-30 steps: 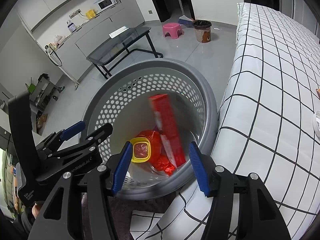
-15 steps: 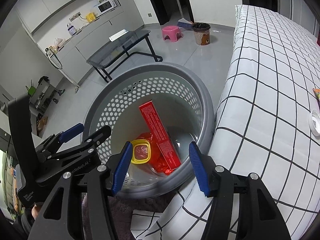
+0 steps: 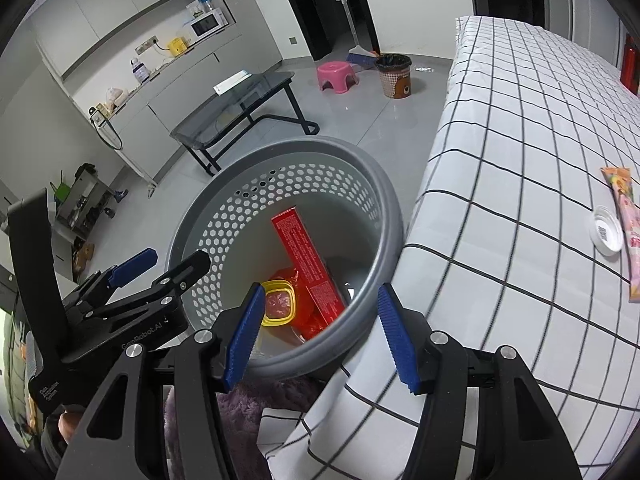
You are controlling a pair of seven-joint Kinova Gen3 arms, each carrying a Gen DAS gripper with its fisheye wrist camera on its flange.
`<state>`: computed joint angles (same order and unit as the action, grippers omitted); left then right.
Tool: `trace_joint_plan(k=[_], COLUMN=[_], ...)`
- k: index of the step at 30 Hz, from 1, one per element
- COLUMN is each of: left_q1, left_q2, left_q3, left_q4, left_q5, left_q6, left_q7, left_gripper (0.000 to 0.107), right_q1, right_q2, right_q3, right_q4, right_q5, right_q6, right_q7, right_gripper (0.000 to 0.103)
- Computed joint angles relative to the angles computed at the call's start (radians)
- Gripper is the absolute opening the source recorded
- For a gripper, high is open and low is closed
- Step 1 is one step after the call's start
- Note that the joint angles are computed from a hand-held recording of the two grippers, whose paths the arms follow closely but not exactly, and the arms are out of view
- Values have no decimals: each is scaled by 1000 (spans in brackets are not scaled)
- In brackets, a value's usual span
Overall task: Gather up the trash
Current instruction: 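Move both tools back over the table toward the paper ball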
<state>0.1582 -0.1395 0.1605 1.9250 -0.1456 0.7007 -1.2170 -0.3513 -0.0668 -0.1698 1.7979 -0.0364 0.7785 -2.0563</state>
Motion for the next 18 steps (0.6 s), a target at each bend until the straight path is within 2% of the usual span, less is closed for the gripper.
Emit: trace_joint_plan(k=[5,10,18], left_q1=[11,30,82], left_q2=[-12,-25,-13], left_q3=[20,57,113], left_q4=[-6,-19,-56], left_q5=[-13,-38,-82], left_q6=[7,23,52], left_q7=[24,62,130], left_gripper=[82,85,88], right_q1=[7,24,92], right_q2=[-35,-93,-205], right_q3=[-3,5,18], right_q4=[16,58,137], right_q5=[15,4,22], right_q6=[15,9,33], right_q7=[-21,-19,-27], right_gripper=[57,62,66])
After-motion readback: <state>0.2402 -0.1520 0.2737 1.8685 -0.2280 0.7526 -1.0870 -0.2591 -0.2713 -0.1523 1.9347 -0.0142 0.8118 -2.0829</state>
